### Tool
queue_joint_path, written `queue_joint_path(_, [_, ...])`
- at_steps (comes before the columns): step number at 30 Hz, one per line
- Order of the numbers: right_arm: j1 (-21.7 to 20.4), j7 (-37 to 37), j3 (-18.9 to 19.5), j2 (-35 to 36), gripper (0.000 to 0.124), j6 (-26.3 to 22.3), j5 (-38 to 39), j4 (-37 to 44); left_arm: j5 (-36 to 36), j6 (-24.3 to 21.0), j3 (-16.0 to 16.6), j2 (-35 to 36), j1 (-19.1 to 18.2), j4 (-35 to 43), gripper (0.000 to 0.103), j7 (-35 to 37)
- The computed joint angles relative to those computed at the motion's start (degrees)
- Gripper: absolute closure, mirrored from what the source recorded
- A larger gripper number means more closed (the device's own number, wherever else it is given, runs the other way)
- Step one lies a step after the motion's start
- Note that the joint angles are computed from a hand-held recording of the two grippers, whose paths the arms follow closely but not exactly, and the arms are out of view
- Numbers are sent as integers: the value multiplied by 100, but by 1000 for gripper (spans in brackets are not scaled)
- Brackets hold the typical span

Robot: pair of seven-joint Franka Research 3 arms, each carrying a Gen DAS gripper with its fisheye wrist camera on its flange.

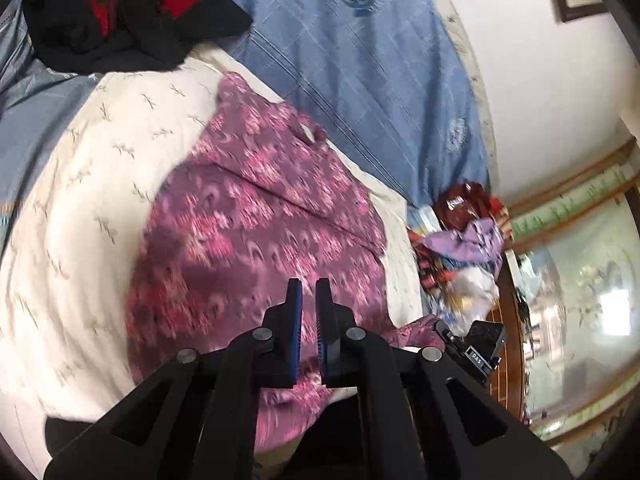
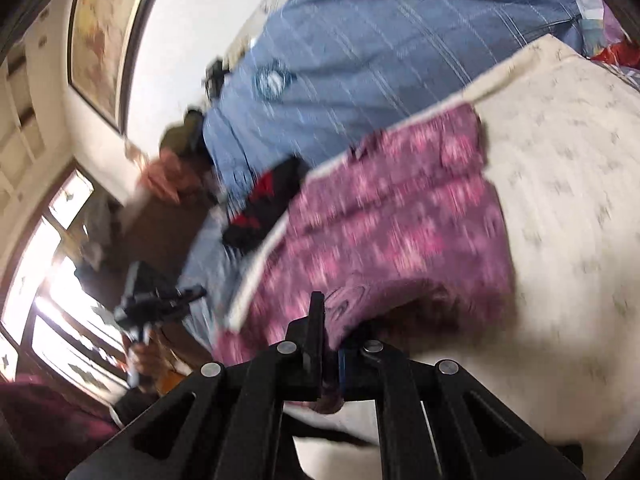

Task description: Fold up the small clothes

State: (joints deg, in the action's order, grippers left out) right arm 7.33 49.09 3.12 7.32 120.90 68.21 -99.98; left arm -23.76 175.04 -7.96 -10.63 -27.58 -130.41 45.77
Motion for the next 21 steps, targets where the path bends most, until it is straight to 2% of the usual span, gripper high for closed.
queue_joint_path(1, [28, 99, 9, 159, 120, 103, -51, 182, -597, -16, 284, 78, -320, 85, 99, 535])
queue_joint_path(2, [48, 189, 27, 250, 120, 198, -121, 274, -901, -122, 409, 99, -453, 118, 98, 808])
queue_joint_path(4, [93, 584, 59, 542, 120, 242, -528, 587, -943, -673, 344, 72, -348, 159, 86, 897])
queue_joint_path(5, [87, 657, 83, 604, 120, 257, -645, 639, -1067, -884, 306, 18, -340, 116, 65, 1017])
queue_joint_path(6, [71, 700, 103, 633, 120, 216, -768, 637, -985, -1145, 186, -73, -253, 17, 37, 909])
queue_joint_path(7, [65, 714, 122, 608, 120, 245, -856, 571, -773, -1305, 13, -166, -113, -93, 28, 686])
queue_joint_path(9, [65, 750, 117, 490, 119, 345, -1080, 328, -233, -1630, -318, -362, 131, -306, 26, 125])
queue_joint_path(11, [-2, 762, 95, 330, 119, 387, -960, -6, -247, -1832, -366, -512, 56, -527, 26, 26])
queue_joint_path(14, [-65, 764, 26, 161, 118, 403, -846, -352, -593, -1675, -295, -574, -210, -784, 21, 125])
queue_joint_path(18, [-68, 782, -35, -23, 116, 469, -777, -676, -953, -1579, -280, -268, -391, -743, 23, 430])
queue_joint_path(19, [-58, 757, -42, -63, 116, 488, -766, -727, -1245, -1291, -276, -196, -511, -780, 24, 682])
queue_joint_path(20, [-49, 703, -48, -119, 117, 496, -739, -788, -1423, -1142, -277, -179, -580, -796, 48, 870])
queue_joint_path(21, [-33, 637, -55, -175, 118, 532, -729, -845, -1690, -1030, -234, -138, -695, -772, 90, 1160])
